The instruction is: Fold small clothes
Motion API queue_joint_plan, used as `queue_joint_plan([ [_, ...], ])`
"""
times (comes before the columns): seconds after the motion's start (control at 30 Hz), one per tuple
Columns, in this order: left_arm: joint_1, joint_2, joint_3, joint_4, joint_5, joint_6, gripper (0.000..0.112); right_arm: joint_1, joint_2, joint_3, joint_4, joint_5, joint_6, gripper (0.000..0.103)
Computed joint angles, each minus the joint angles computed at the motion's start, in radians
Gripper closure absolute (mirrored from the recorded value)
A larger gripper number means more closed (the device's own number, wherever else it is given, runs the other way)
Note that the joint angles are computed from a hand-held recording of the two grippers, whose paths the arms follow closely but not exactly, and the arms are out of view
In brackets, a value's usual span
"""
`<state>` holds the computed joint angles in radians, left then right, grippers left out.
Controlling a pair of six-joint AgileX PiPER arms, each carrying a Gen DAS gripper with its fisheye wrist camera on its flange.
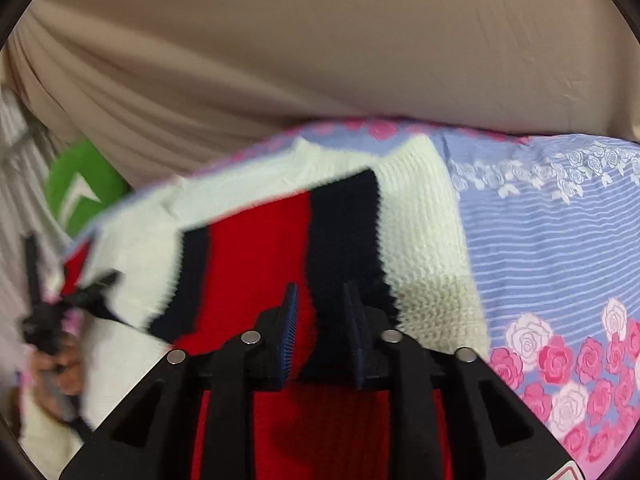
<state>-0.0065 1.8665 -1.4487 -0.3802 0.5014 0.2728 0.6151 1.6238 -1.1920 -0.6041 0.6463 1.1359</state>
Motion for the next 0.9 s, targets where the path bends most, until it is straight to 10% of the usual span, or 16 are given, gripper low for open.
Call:
queue_joint_plan([
  [0.13, 0.003, -0.006, 0.007, -0.012, -0.002, 0.009, 0.095, -0.019, -0.079, 0.065, -0.144, 0.042, 0.24, 0.102],
  [0.4, 0.184, -0.175, 0.208, -0.338, -0.162, 0.126, 0.052, 0.113, -0.056, 0.074, -0.357, 0.135, 0.405, 0.076],
  [0.77, 0.73, 0.173, -0.324, -0.204, 0.292, -0.17, 0.046, 0.093, -0.085, 0.102, -0.316, 0.11, 0.389, 0.059],
  [0.9, 0.748, 0.257, -0.449, -0.206, 0.322, -0.171, 0.052, 0.092, -0.08, 0.103, -0.317, 0.113, 0.39, 0.054],
])
